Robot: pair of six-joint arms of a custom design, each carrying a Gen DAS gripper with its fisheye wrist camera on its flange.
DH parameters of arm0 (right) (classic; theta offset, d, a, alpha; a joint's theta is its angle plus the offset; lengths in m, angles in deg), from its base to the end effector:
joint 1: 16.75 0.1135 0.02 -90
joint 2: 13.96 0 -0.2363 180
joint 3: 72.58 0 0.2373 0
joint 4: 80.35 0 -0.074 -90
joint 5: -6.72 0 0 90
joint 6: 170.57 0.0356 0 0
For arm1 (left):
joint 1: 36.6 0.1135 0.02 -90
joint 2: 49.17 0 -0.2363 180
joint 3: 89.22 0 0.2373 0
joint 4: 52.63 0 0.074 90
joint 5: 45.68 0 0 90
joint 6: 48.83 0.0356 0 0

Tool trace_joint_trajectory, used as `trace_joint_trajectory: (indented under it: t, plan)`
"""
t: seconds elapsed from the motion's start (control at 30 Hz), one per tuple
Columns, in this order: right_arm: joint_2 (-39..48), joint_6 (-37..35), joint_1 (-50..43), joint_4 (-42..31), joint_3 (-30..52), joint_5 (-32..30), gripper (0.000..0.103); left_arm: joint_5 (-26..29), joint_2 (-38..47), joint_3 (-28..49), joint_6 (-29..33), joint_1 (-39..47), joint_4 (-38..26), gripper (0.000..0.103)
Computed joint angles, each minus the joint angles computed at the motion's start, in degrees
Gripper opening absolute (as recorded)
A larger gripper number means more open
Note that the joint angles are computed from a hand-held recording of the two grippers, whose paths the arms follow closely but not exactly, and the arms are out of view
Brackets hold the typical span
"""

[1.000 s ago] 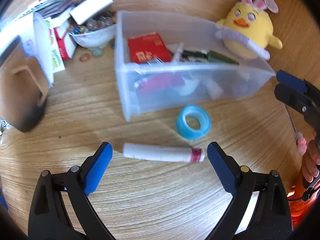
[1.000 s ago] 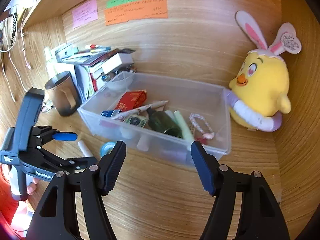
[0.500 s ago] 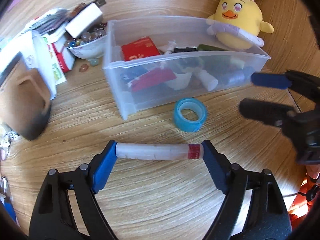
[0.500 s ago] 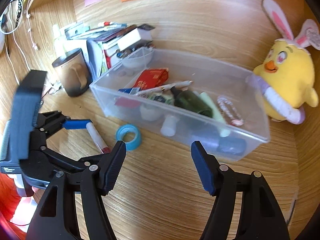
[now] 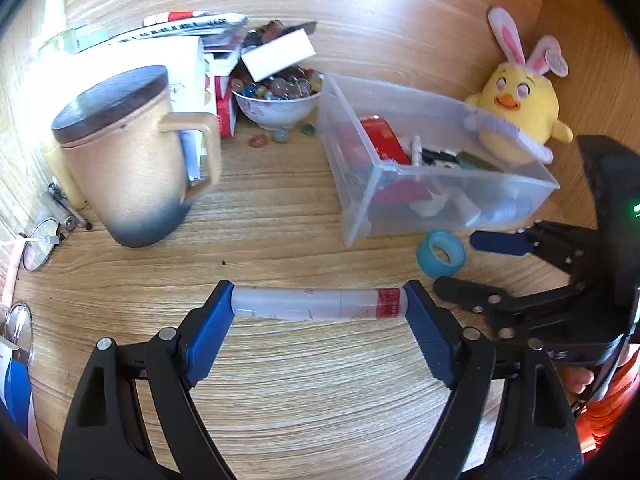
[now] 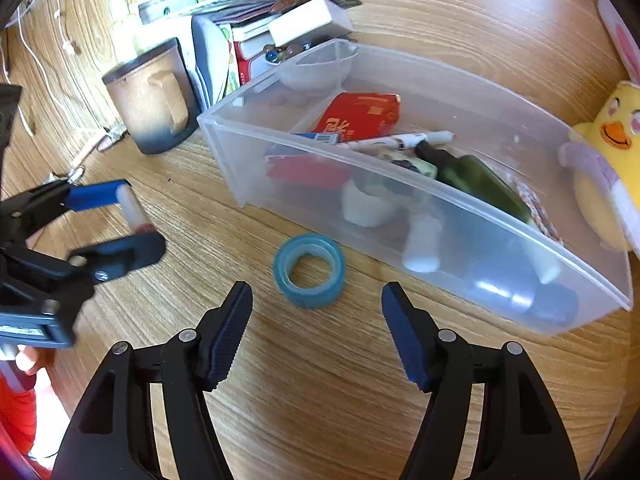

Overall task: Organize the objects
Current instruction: 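Grasp white-red lip balm tube with left tool while right tool grasps blue tape roll, then carry lip balm with left tool while right tool carries tape roll over box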

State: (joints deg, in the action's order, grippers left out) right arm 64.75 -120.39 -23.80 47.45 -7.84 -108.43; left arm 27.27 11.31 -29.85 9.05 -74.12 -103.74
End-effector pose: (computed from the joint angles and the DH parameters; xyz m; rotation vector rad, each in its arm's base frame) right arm 0.2469 -0.0153 0.1908 -0.8424 2.4354 0.3108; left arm 0.1705 -0.1178 0.2291 -0.0100 2.4351 -0.1759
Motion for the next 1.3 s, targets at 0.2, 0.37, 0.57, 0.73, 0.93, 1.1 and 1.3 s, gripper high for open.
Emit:
trace_joint_trajectory:
  t: [0.2,0.37,0.57,0.73,0.93,1.1,1.3]
  plan:
    - [0.46,3.05,3.66,4.90,-2.01,3.73,0.035,-0.34,0.72,0.56,-0.46,-0.51,1.23,0.084]
    - [-1.08,2.30,1.99,5.06,-3.04,2.17,0.035,-1.05,1.10,1.73,-0.69,-1.62,1.27,0.084]
    - [-4.27,-0.50,-3.45,2.37,-2.84,-2.39,0.035,-2.41,2.69,4.69,-1.30,-3.37,1.03,0.084]
    - [-5.75,-3.72,-10.32,-4.30,1.65,-7.98,0.035,-4.15,4.03,7.35,-1.71,-4.83,1.24,0.084]
    - [-5.45,-6.02,-16.08,-9.46,7.31,-12.63,0.035,-4.16,6.30,10.14,-2.05,-4.95,2.27,0.084]
    - [-4.53,-6.64,-19.73,-11.92,11.28,-15.34,0.035,-3.40,8.54,12.81,-2.09,-4.27,3.38,0.084]
    - [-1.57,-5.29,-21.51,-11.95,15.87,-16.20,0.035,-3.30,11.33,16.39,-0.93,-3.90,4.10,0.084]
